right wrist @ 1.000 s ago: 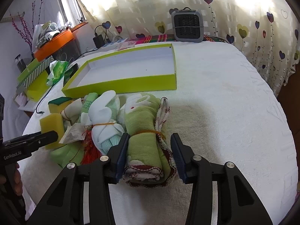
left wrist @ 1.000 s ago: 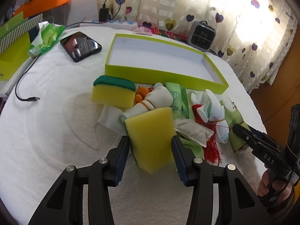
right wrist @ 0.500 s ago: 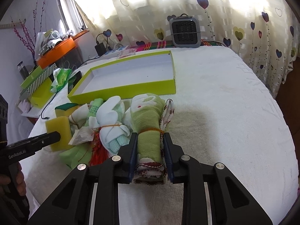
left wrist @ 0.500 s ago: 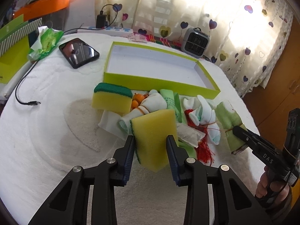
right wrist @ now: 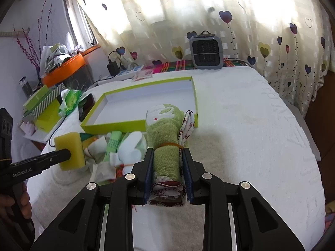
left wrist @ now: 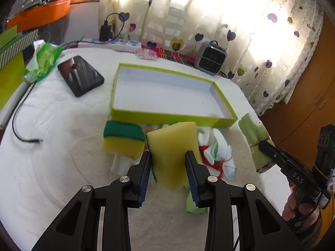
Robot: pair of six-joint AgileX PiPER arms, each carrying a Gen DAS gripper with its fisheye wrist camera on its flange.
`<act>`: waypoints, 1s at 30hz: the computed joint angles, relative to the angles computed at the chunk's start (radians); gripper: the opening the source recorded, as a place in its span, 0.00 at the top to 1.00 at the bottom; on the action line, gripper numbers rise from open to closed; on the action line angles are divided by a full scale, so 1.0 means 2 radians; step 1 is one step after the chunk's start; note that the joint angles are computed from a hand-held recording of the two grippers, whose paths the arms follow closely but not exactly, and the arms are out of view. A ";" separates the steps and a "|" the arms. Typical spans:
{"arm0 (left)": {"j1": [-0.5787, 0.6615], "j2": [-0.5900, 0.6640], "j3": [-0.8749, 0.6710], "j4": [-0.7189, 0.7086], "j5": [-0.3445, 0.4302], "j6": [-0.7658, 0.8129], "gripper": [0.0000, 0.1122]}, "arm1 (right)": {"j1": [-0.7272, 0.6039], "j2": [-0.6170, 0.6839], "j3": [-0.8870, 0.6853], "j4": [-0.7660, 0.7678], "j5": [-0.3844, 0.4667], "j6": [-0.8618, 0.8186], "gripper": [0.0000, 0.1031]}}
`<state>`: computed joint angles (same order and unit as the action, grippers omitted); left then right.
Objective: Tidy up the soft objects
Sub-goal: 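Place the yellow sponge in the box with the left tool while the right tool places the towel roll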
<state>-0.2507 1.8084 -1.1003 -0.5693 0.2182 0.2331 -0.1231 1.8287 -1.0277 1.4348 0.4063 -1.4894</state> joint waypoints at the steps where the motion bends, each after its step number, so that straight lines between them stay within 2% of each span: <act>1: 0.002 0.001 -0.007 0.019 0.002 -0.014 0.71 | 0.002 0.000 -0.006 -0.009 -0.003 0.012 0.74; 8: 0.028 0.043 -0.109 0.073 0.058 -0.045 0.71 | 0.017 0.026 -0.082 -0.113 -0.005 0.133 0.73; 17: 0.049 0.137 -0.272 0.114 0.144 -0.077 0.71 | 0.044 0.097 -0.210 -0.285 0.000 0.323 0.73; 22: 0.053 0.199 -0.371 0.137 0.199 -0.100 0.71 | 0.056 0.144 -0.289 -0.395 0.023 0.435 0.73; 26: 0.051 0.250 -0.454 0.175 0.238 -0.131 0.71 | 0.067 0.175 -0.337 -0.460 0.036 0.499 0.73; 30: 0.053 0.304 -0.544 0.179 0.293 -0.136 0.71 | 0.073 0.213 -0.397 -0.509 0.070 0.555 0.73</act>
